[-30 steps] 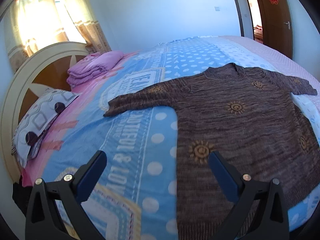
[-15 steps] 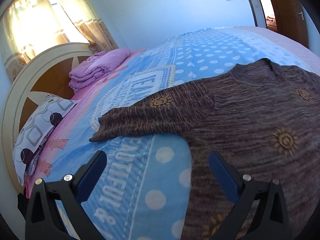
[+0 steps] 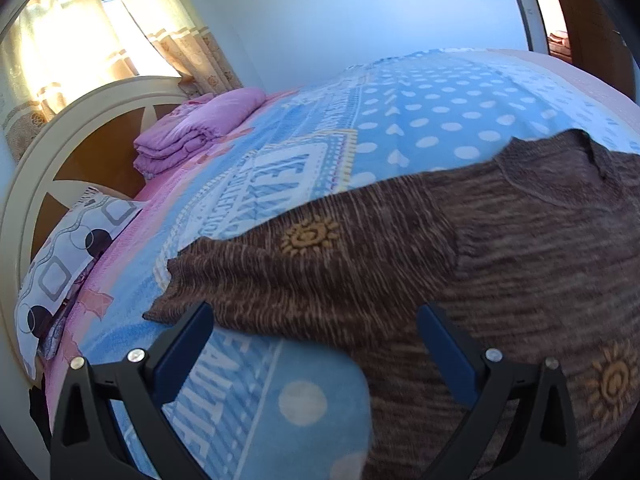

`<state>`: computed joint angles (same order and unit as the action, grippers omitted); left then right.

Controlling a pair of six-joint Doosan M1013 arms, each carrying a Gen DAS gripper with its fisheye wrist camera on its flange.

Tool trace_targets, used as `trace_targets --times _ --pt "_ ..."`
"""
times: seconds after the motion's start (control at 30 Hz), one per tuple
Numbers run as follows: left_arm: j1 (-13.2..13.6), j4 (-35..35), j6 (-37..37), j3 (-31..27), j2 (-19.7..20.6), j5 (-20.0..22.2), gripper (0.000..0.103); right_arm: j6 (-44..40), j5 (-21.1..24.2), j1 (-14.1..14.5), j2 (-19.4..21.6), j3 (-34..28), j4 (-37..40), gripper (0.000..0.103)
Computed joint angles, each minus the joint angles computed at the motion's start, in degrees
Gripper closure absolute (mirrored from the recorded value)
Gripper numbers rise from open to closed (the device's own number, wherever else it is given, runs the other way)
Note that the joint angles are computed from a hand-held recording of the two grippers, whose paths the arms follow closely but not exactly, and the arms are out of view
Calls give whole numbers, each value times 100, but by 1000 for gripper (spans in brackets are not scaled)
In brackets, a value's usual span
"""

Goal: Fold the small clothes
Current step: 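Grasp the sweater sleeve cuff with the right gripper and lift it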

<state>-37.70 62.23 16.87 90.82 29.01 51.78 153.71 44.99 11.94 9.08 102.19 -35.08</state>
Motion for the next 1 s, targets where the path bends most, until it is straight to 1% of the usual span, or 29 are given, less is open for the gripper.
trace_targets --times 0.1,0.17,0.2,0.27,0.33,0.37,0.4,0.43,0.5,0.6,0.73,1.0 --pt "93 -97 -24 -120 85 105 0 -166 81 -103 133 -121 94 39" --pt "175 -246 -11 -190 130 128 0 -324 38 -183 191 -174 268 39" --pt "206 -300 -8 -214 148 131 0 -438 34 -216 234 -212 378 41" --pt "252 -396 1 -241 174 132 0 -524 70 -217 305 -267 367 50" --pt "284 -501 48 -253 192 89 0 -635 92 -190 358 -306 306 68" --pt "300 -580 91 -261 201 67 0 -701 42 -179 367 -308 309 74" --pt "316 -653 120 -266 208 44 0 -837 -19 -171 368 -314 383 87" --pt "325 -687 129 -263 207 18 0 -942 5 -145 384 -347 422 94" --pt "336 -722 145 -268 206 9 0 -1084 122 -88 420 -422 416 95" --pt "345 -809 225 -271 214 -50 0 -1198 160 3 433 -527 462 95" --pt "359 -787 135 -204 177 -191 0 -1275 147 154 409 -706 451 95" --pt "385 -641 -130 -73 93 -444 0 -1475 293 608 418 -1269 135 95"
